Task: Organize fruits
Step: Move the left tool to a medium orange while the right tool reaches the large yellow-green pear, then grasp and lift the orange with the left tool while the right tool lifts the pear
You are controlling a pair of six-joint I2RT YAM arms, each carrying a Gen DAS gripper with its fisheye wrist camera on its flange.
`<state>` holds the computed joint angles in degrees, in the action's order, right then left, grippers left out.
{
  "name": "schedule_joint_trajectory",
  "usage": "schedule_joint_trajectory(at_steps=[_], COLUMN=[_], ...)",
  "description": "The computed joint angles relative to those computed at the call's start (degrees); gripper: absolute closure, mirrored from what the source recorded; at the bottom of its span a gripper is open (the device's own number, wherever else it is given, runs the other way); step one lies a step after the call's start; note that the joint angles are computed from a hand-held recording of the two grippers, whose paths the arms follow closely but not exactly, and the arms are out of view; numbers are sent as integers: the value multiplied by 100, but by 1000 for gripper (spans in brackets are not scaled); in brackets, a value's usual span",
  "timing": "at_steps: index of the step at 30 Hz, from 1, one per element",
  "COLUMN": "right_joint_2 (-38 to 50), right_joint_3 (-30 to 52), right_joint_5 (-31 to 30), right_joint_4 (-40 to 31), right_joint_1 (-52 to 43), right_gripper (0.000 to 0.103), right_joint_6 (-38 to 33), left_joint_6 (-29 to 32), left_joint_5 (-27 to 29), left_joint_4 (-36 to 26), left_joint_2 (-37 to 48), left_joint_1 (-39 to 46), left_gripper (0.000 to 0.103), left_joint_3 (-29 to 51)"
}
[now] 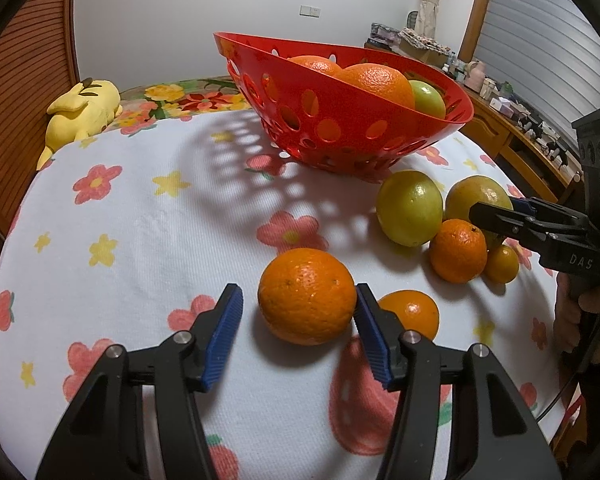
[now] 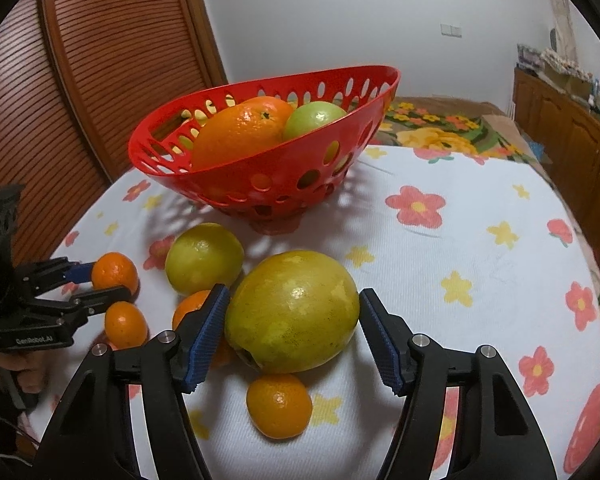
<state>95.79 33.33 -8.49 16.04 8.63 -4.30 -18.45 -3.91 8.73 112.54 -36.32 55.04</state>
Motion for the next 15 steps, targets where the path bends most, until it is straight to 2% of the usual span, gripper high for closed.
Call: schedule_joint_trajectory(at_steps=[4,15], right_joint_2=[-4,-151], right_joint_3=[-11,-46], right_joint_5=[-5,-3], right_joint_4=[11,-47], right_joint_1=[21,-36], right_gripper=[36,36], right_joint_6=[27,-83], left_joint_6=[69,11], left_joint_5=[13,-134], left_joint_4=[76,173], left_joint_2=[-3,-241], left_joint_1=[-49,-108], left_gripper=[57,60], left_joint_3=[-29,-193])
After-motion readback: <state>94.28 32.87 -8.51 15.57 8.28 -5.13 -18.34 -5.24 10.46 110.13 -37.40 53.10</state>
